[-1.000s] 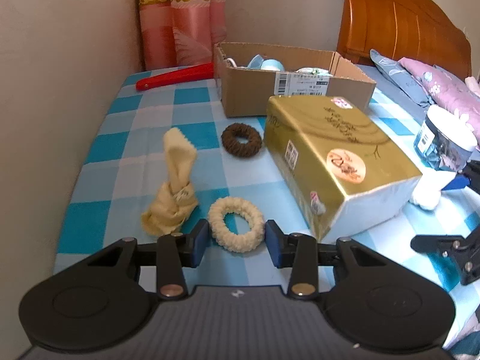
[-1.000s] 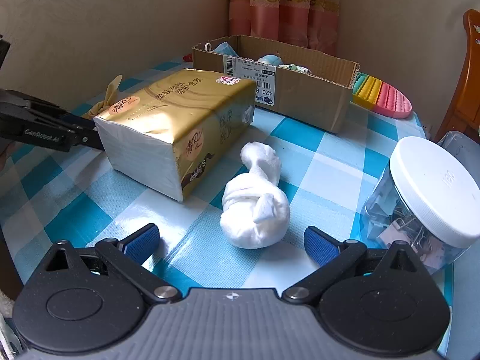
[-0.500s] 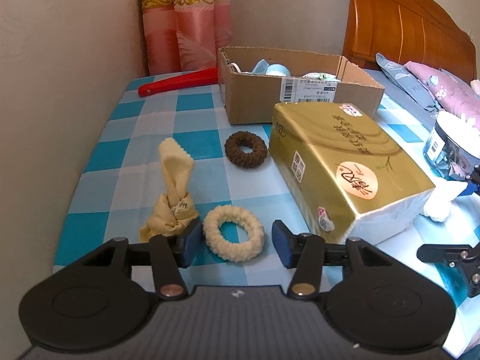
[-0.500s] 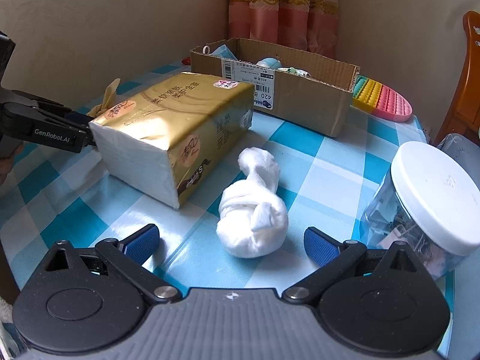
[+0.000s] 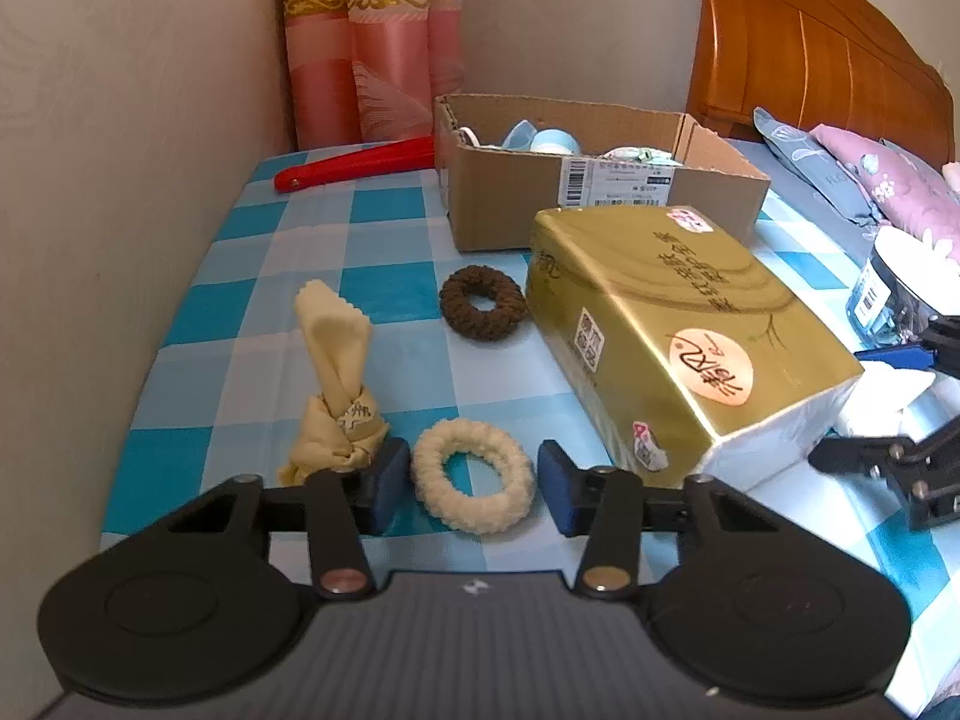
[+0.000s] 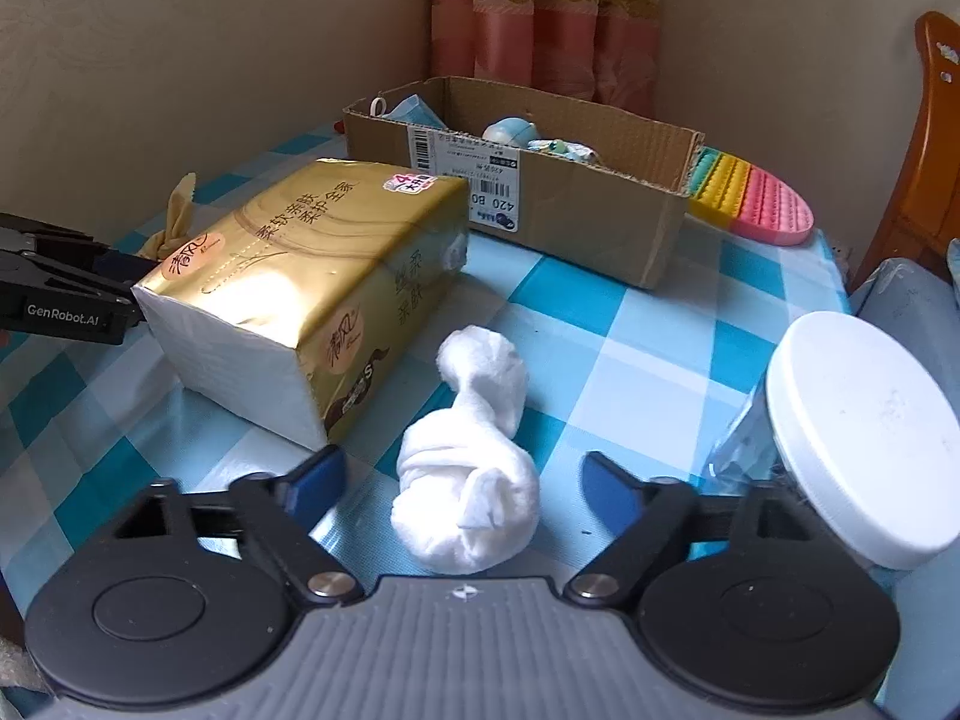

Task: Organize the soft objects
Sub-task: 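Grasp the cream fluffy ring with the left tool while the right tool holds the bundle, then carry both items to the box and open the right tool to drop the bundle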

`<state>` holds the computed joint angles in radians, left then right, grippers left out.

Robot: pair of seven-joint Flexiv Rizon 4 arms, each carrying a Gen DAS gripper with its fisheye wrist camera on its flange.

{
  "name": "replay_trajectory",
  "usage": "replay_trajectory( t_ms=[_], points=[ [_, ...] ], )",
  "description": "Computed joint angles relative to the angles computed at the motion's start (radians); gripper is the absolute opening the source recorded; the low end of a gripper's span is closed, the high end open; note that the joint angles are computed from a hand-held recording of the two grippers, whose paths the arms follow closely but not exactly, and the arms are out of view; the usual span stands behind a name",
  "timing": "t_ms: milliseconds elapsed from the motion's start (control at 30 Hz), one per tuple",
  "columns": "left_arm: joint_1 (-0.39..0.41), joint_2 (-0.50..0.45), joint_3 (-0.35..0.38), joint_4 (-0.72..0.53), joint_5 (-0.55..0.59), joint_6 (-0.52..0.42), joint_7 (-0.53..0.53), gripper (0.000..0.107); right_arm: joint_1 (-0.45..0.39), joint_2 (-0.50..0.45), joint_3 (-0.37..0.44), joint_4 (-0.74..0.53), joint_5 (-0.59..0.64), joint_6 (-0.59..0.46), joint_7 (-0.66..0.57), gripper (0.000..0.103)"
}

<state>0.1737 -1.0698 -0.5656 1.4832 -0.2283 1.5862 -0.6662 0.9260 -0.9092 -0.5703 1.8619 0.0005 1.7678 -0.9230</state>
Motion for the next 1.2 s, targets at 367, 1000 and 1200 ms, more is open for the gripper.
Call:
replay_trajectory(
  t_ms=[367,1000,1200],
  points=[
    [0.037,0.036,-0.031,0.066,0.008,0.003,0.017,0.038,0.039,0.038,-0.022,0.046,0.025,0.002,0.026,0.049],
    [0.17,0.112,-0.174,0.222,0.084,0.048,0.002,0.038,0.11,0.072,-0.186,0.019,0.057,0.018,-0.051,0.048],
    [0.172,0.111,-0.177,0.22,0.1,0.069,-0.027,0.038,-0.014,0.011,-0.182,-0.165,-0.011,-0.072,-0.014,0.048]
  ],
)
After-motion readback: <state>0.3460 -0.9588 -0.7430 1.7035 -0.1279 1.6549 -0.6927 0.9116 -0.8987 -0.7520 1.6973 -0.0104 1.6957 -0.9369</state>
